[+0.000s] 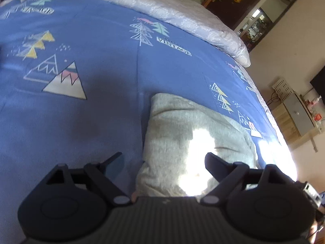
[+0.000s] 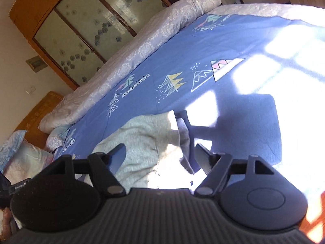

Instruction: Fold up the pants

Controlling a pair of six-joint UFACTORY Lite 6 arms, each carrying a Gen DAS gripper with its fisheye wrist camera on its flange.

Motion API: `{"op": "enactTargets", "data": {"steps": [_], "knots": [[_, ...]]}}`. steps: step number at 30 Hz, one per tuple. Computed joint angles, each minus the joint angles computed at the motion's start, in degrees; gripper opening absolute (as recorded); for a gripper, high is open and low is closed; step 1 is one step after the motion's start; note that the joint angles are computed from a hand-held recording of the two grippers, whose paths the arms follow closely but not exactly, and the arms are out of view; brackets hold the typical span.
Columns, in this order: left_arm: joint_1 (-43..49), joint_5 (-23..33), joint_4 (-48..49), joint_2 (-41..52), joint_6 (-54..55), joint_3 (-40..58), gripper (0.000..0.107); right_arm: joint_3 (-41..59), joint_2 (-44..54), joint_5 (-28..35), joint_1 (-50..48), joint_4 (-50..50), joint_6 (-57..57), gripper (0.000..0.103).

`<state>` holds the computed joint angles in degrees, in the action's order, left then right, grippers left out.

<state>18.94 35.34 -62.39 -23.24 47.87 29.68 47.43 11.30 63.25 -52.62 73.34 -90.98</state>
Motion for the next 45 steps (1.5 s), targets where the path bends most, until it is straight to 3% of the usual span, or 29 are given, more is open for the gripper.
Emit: {"op": "enactTargets", "data": {"steps": [3, 7, 13, 16, 18, 19, 21, 26, 30, 33, 37, 42, 45], "knots": [[1.8, 3.0, -6.7, 7.1, 6.5, -0.2, 0.094, 1.5, 3.1, -1.6, 2.2, -1.2, 0.4, 0.077], [-1.3, 0.7, -12.4, 15.6, 11.8, -0.6, 0.094, 1.2, 5.1, -5.5, 6.6, -0.4, 0.0, 0.076], [-7.2, -0.1, -20.4, 18.2, 17.5, -0.5, 0.095, -1.4, 5.2, -7.7, 11.7, 3.5, -1.6, 0.078], [-12.2, -2.2, -23.5, 18.0, 19.6, -0.7, 0.077, -4.1, 1.7, -12.3, 16.8, 6.0, -2.9, 0.077], [-14.4, -4.6, -23.9, 17.6, 18.2, -0.7, 0.050, -5.9, -1.0, -15.1, 19.4, 6.5, -3.2, 0.061], [-14.7, -4.5, -21.6, 18.3, 15.6, 0.1, 0.022, -6.4, -1.7, -15.3, 20.0, 5.9, -1.7, 0.057], [-13.4, -2.8, -21.0, 17.9, 14.4, -0.1, 0.018, -7.2, -3.4, -14.6, 20.5, 3.3, 2.6, 0.043], [-5.8, 5.9, -14.9, 9.1, 10.4, 0.6, 0.017, -10.0, -15.0, -7.0, 20.3, 0.4, 7.6, 0.037], [3.5, 14.6, -11.6, 4.3, 9.3, 4.6, 0.017, -8.2, -24.4, -5.1, 26.9, 0.8, 13.6, 0.037], [12.8, 21.8, -10.0, 5.4, 10.2, 10.8, 0.017, -4.6, -26.8, -7.4, 35.0, 2.7, 18.1, 0.036], [26.1, 30.2, -10.0, 13.8, 12.7, 23.7, 0.017, 5.2, -22.2, -17.7, 51.3, 6.4, 21.8, 0.036], [39.9, 36.4, -10.8, 32.2, 12.4, 49.2, 0.017, 26.2, -5.2, -29.6, 72.1, 11.2, 25.0, 0.036], [45.1, 35.6, -11.2, 45.0, 11.0, 67.2, 0.017, 44.2, 10.0, -34.9, 82.0, 13.8, 26.0, 0.036]]}}
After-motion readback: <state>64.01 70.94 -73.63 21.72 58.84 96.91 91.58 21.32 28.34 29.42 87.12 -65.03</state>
